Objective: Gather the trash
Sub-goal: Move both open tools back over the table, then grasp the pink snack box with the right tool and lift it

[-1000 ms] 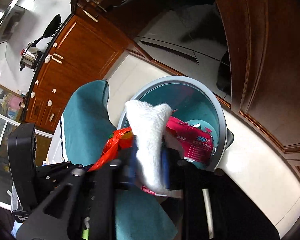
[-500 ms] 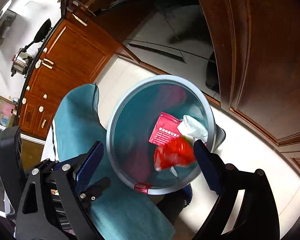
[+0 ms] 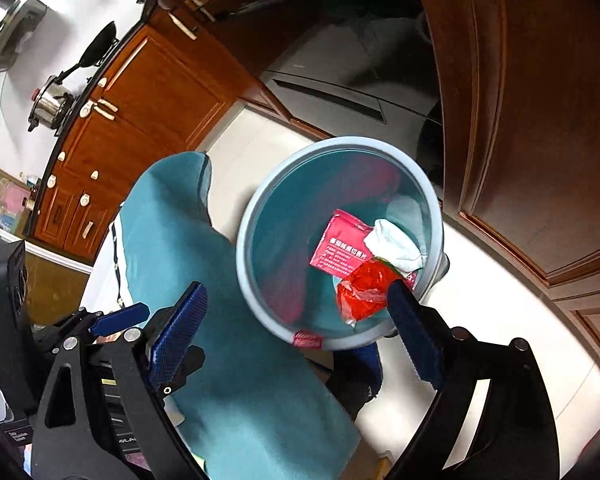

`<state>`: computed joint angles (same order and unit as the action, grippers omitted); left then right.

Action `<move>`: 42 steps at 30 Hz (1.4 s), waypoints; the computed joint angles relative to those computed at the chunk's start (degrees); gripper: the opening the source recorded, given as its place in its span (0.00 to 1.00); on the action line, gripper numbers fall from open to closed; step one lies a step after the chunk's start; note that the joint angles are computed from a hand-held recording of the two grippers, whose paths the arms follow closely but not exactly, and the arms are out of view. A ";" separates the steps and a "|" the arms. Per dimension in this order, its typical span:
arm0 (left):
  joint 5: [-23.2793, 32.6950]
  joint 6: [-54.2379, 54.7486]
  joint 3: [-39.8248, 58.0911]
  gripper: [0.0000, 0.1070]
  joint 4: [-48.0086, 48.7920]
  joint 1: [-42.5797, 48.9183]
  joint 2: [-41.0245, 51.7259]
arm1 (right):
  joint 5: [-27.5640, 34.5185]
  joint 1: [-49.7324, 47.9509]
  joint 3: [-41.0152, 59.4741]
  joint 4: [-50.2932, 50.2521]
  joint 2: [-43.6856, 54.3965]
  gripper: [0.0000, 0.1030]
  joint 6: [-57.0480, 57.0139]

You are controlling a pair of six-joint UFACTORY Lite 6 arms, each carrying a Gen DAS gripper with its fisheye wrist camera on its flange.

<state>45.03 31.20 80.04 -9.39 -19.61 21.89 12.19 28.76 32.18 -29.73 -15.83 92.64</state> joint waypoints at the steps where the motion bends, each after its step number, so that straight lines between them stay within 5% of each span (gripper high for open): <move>1: 0.28 1.08 -1.51 0.80 -0.43 0.93 -2.18 | 1.29 1.47 0.47 -1.73 -0.46 0.85 2.38; 9: 4.20 14.57 -12.82 0.81 -5.76 14.03 -19.24 | 15.29 19.07 9.45 -10.06 -0.07 0.87 16.80; 13: 6.49 24.07 -16.88 0.93 -9.29 23.92 -24.96 | 21.26 27.53 17.00 -11.16 4.91 0.87 19.91; 18: 9.99 37.73 -20.78 0.93 -13.11 39.14 -29.23 | 25.42 36.30 26.77 -10.95 13.40 0.87 21.37; 29: 14.57 62.58 -25.34 0.93 -15.94 72.18 -25.62 | 21.74 45.69 47.34 -3.76 34.48 0.87 11.93; 36: 13.69 70.91 -29.11 0.93 -13.88 83.64 -22.33 | 14.03 45.50 62.67 13.38 51.21 0.87 -9.83; 42: 13.25 72.60 -23.16 0.93 -13.47 89.62 -14.02 | 15.22 41.76 78.20 23.41 63.53 0.87 -24.74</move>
<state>58.28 103.79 56.88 -22.86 70.01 7.86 27.41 70.53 110.38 -6.32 47.70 67.90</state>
